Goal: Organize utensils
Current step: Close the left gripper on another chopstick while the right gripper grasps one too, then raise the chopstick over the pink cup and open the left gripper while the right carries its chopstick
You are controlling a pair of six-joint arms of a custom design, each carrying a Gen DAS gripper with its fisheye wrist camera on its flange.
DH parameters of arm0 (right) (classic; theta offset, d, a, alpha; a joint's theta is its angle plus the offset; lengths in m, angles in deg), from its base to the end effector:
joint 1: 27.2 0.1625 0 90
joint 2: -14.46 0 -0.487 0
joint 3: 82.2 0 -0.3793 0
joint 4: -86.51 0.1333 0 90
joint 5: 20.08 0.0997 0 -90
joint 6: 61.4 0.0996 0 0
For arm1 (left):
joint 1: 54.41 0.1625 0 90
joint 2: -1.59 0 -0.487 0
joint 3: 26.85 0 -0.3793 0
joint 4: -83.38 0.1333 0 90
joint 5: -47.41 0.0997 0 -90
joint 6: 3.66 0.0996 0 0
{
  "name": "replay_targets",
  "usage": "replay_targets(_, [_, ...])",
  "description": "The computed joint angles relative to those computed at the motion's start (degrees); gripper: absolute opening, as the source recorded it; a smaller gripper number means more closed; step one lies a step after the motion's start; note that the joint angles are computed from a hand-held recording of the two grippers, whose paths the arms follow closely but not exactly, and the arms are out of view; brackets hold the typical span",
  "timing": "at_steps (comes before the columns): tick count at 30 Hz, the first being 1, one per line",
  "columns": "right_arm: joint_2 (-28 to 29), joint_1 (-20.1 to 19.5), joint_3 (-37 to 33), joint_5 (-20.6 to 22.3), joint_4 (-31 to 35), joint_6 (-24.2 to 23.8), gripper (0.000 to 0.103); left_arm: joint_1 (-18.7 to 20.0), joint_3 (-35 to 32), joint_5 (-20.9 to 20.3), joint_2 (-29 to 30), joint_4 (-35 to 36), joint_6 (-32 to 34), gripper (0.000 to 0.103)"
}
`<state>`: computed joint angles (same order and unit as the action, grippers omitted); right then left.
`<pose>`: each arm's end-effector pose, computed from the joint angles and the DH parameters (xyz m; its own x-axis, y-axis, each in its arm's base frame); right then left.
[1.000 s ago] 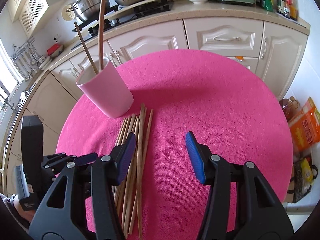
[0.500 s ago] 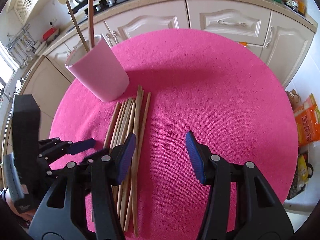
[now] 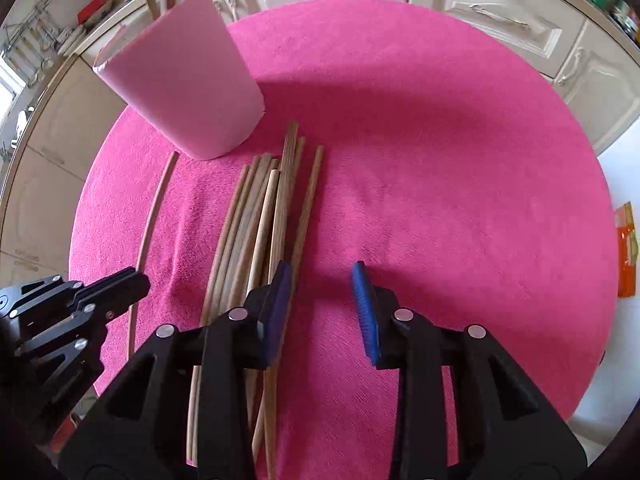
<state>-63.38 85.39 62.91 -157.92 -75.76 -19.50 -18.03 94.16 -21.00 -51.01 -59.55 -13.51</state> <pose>0.1910 -0.3043 0.2308 -0.7353 0.4667 0.4914 0.1456 0.8169 -0.5580 -0.3072 -0.4374 0.0808 -0.5982 0.6972 -0.3950 0.6836 0.7012 0.2023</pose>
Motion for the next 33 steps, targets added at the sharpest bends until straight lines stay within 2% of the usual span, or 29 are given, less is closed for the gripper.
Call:
replay_targets(5, [0.9, 0.7, -3.3, -0.5, 9.2, 2.1, 0.031, 0.6, 0.2, 0.7, -1.7, 0.0, -0.6, 0.005])
replay_targets(9, [2.3, 1.7, -6.8, -2.3, 19.8, 3.9, 0.030, 0.6, 0.8, 1.1, -3.2, -0.2, -1.0, 0.005])
replay_targets(16, [-1.9, -0.4, -6.3, 1.4, 22.2, 4.1, 0.011, 0.4, 0.7, 1.1, -4.5, -0.2, -0.4, 0.005])
replay_targets(19, [-3.4, -1.5, -5.3, 3.8, 20.6, 3.5, 0.011, 0.3, 0.7, 1.0, -4.9, -0.3, -0.2, 0.005])
replay_targets(22, [-3.8, -2.1, -5.3, 3.8, 20.6, 1.9, 0.011, 0.3, 0.5, 0.8, -5.1, -0.2, -0.4, 0.005])
replay_targets(26, [-7.1, -4.4, -1.6, 4.3, 11.7, -1.7, 0.007, 0.0, 0.4, 0.4, -5.7, -0.7, -0.5, 0.005])
replay_targets(29, [-9.8, -4.5, 1.7, 4.8, 2.7, -3.6, 0.006, -0.3, 1.0, -0.4, -6.5, -3.5, 0.4, 0.005])
replay_targets(33, [-12.4, -2.8, 3.4, 3.1, -3.0, -5.0, 0.006, -0.7, 1.6, -1.6, -7.5, -7.5, 1.3, 0.005])
